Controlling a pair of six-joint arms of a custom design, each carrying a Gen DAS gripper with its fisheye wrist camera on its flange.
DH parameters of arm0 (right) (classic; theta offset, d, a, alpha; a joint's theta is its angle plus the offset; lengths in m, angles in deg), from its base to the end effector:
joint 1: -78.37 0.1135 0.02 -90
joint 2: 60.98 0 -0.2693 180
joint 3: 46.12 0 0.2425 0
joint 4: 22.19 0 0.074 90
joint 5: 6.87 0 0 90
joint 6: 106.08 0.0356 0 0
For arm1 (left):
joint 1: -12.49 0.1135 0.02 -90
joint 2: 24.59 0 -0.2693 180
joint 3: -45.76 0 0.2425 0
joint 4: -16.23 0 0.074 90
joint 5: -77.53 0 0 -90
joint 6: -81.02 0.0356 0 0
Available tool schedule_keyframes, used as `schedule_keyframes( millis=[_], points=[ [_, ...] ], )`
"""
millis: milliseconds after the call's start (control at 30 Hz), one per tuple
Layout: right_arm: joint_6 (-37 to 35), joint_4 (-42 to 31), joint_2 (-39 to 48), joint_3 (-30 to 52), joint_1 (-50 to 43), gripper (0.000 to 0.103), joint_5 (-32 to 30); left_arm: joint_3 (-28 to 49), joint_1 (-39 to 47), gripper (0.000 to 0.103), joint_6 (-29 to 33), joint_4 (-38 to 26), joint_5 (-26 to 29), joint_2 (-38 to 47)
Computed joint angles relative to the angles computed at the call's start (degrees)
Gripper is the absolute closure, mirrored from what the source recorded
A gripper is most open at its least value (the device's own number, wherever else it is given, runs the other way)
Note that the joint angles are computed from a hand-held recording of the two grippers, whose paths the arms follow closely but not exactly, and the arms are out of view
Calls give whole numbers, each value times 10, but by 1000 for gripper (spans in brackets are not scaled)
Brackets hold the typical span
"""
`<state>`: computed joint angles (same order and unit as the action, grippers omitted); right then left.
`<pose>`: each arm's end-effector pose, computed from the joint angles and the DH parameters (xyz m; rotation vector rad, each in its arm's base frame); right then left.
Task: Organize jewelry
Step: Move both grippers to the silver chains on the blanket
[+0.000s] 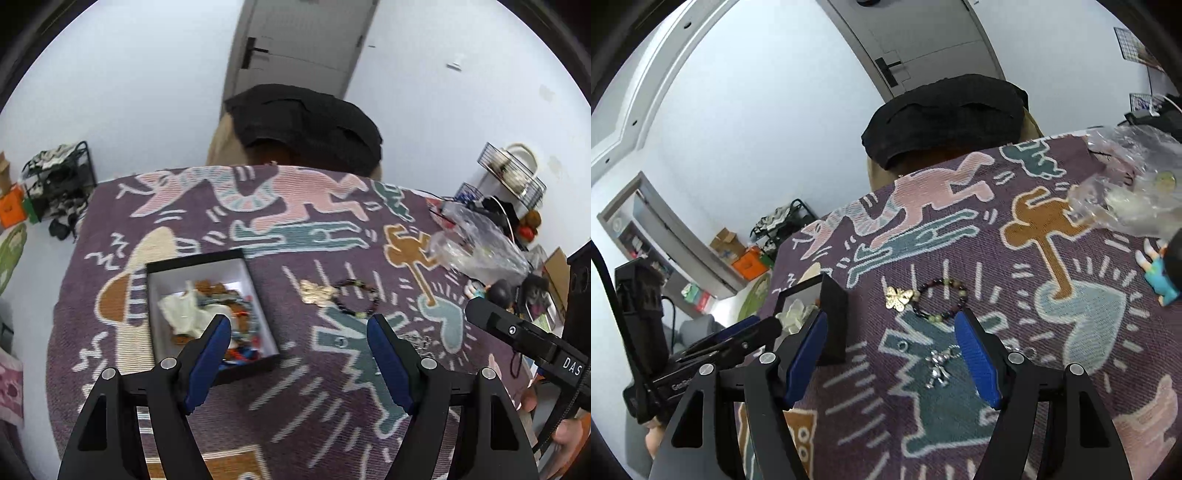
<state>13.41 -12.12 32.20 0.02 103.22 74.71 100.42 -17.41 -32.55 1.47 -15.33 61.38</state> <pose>0.2587 0.1255 0.1392 0.0087 2.2954 0.6728 0.2473 -0.1402 0.1772 0.1087 2.4057 -0.3832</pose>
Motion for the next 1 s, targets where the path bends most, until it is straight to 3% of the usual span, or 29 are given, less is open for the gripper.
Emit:
schedule_keyframes(
  millis=[367,533,733,1000],
  points=[
    [-30,18,-36,-63,-67,32,-32,52,-69,26,-17,-1,-20,66],
    [-40,37,-27,-81,-100,32,-53,76,-87,45,-26,-7,-24,106],
    [-55,49,-8,-95,-136,32,-69,107,-95,58,-41,-6,-20,166],
    [-65,83,47,-98,-169,32,-91,148,-91,68,-47,-11,-29,245]
  ],
)
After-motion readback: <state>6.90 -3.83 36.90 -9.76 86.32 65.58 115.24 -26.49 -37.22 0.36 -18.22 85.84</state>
